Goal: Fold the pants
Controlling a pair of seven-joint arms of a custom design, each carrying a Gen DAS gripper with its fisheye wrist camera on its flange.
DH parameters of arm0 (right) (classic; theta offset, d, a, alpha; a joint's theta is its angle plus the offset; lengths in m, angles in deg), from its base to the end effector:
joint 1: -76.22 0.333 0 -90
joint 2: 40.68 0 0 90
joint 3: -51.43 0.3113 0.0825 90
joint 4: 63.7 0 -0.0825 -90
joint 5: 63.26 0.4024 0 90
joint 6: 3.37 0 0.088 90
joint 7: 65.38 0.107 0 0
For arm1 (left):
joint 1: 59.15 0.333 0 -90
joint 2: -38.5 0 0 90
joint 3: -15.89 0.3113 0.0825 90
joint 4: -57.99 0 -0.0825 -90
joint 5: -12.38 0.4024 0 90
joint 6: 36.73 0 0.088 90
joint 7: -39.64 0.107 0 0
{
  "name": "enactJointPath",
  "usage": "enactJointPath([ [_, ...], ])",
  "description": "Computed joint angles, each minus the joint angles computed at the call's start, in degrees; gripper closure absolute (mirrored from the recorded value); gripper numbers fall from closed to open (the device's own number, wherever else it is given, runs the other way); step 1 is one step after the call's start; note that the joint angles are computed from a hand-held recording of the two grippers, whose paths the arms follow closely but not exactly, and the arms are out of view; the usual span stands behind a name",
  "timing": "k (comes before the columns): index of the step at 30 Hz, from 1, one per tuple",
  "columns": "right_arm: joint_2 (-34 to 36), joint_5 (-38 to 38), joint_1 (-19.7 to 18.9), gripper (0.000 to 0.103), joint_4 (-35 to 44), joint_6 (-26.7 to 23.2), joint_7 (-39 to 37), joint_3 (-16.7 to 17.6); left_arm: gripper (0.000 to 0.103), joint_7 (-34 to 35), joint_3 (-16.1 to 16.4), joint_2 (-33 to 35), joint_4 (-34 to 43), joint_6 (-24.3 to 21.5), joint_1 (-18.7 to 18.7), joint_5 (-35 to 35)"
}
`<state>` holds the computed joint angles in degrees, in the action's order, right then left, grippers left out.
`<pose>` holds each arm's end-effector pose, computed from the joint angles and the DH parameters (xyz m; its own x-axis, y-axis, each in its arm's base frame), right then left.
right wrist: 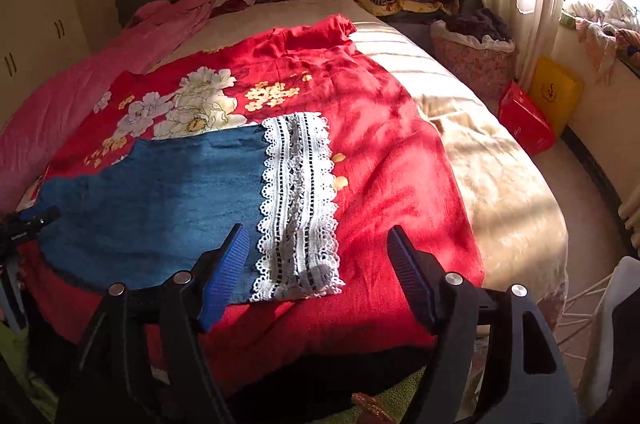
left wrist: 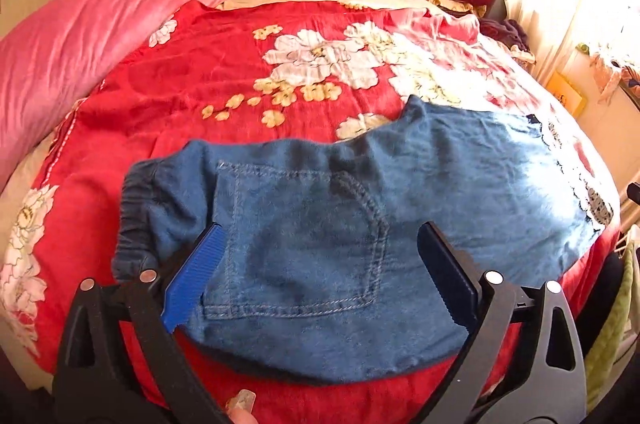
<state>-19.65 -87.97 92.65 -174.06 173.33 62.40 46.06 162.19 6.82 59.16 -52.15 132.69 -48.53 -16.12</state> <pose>0.6577 0.1690 0.3713 0.0219 -0.9933 -0.1131 -0.7032 0.0651 -0.7080 0.6740 0.0585 0.3609 -0.0789 -0.9943 0.0719 -0.7591 0.0132 -0.6509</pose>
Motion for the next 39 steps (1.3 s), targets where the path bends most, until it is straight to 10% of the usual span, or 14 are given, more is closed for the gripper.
enactJointPath([
  [8, 10.46, 8.38, -5.51, 0.030, 13.54, -7.06, -15.66, 12.06, 0.011, -1.34, -0.70, 7.03, 11.15, -7.70, -2.62, 2.51],
  [17, 17.94, 13.90, -1.44, 0.021, 24.40, -18.40, -17.27, 7.93, 0.010, -13.28, 6.32, 15.72, 20.62, -11.92, -9.74, 15.71],
  [28, 12.93, 22.49, -8.30, 0.016, 14.70, -8.80, -20.94, 14.62, 0.010, -9.17, 0.97, 13.58, 17.69, -10.58, -4.42, 11.41],
  [39, 4.89, 19.79, -5.89, 0.015, 4.95, -2.05, -14.81, 9.59, 0.010, -4.76, -0.55, 7.36, 12.09, -8.26, -4.57, 8.04],
])
